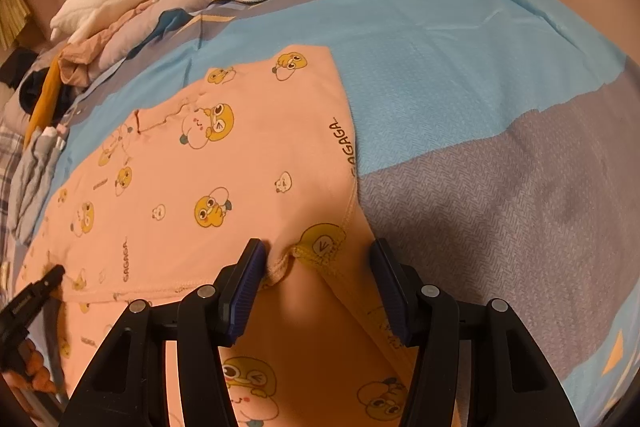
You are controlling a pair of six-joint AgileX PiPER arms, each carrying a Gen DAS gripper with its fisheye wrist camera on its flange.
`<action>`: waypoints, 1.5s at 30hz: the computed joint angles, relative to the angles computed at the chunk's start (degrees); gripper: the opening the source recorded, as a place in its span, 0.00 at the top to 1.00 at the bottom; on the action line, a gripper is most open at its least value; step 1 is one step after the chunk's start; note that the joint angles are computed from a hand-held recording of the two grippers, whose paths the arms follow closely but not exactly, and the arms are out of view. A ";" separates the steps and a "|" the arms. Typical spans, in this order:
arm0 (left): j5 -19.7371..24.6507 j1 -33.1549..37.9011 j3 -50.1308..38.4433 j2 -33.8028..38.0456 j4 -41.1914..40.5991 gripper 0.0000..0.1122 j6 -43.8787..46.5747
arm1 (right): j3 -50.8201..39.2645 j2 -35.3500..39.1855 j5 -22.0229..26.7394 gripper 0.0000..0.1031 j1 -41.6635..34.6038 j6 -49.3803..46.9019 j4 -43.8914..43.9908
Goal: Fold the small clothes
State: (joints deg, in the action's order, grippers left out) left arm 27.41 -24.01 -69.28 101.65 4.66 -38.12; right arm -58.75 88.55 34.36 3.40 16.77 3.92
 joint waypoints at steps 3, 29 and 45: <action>-0.05 -0.13 0.04 -0.05 0.44 0.87 -0.56 | 0.00 -0.05 0.14 0.46 0.04 0.11 -0.21; 3.57 -1.41 -1.72 -0.20 3.82 0.80 -6.49 | 0.05 -0.51 0.43 0.46 0.81 2.18 -2.22; 7.19 0.91 7.10 -21.26 6.06 0.09 -15.01 | 2.90 -16.70 4.17 0.20 -5.09 -4.98 4.23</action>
State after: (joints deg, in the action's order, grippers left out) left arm 34.60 -23.09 -62.18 80.38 10.72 -53.14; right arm -55.84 71.85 38.53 -1.69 11.79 8.15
